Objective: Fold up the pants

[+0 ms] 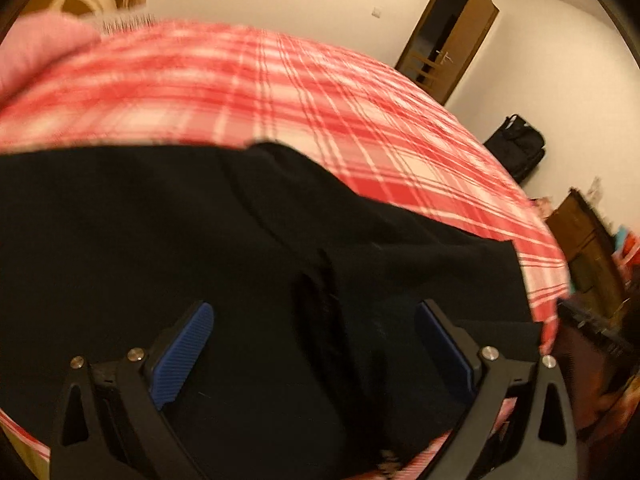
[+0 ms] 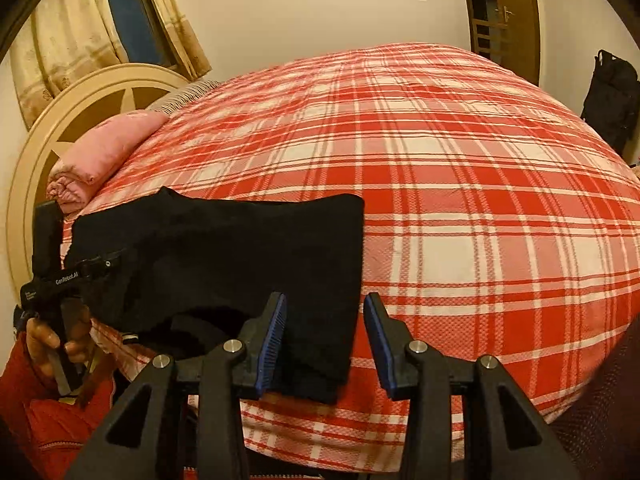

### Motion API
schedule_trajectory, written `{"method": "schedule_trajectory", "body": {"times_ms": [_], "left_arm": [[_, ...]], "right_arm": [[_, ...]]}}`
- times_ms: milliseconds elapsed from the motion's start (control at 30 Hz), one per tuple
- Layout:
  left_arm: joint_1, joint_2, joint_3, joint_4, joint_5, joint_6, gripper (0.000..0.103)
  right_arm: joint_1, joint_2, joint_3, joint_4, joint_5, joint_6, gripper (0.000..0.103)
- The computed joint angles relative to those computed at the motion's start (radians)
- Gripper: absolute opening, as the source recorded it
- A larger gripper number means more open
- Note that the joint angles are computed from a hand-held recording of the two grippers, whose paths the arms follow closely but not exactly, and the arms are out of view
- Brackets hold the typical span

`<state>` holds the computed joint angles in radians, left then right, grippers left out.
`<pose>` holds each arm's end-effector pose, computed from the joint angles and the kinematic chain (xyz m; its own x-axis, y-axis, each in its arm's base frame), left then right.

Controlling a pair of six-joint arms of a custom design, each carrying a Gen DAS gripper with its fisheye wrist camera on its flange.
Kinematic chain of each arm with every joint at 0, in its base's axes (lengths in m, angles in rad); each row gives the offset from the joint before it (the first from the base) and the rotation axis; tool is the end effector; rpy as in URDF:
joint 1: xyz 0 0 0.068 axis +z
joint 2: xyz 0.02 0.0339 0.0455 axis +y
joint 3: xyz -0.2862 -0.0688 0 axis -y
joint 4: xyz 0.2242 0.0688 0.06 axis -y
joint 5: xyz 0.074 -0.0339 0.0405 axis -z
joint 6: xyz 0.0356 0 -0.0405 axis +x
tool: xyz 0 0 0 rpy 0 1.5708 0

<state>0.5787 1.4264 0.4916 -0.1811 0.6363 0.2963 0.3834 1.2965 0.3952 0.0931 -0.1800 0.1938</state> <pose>0.1835 0.0946 0.1598 -0.7839 -0.2316 -0.5761 0.0079 0.9240 -0.3822 0.1868 0.0822 0.1716 -0.7510 -0.0986 -0.6529 -0.3445 0.9020 0.2601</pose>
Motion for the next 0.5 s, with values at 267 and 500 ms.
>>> {"method": "schedule_trajectory", "body": {"times_ms": [267, 500], "left_arm": [[0.024, -0.008, -0.011, -0.084, 0.104, -0.022, 0.1], [-0.025, -0.037, -0.044, -0.052, 0.106, -0.057, 0.088]], "right_arm": [[-0.037, 0.074, -0.042, 0.14, -0.088, 0.059, 0.043], [-0.069, 0.045, -0.059, 0.152, -0.116, 0.051, 0.043]]}}
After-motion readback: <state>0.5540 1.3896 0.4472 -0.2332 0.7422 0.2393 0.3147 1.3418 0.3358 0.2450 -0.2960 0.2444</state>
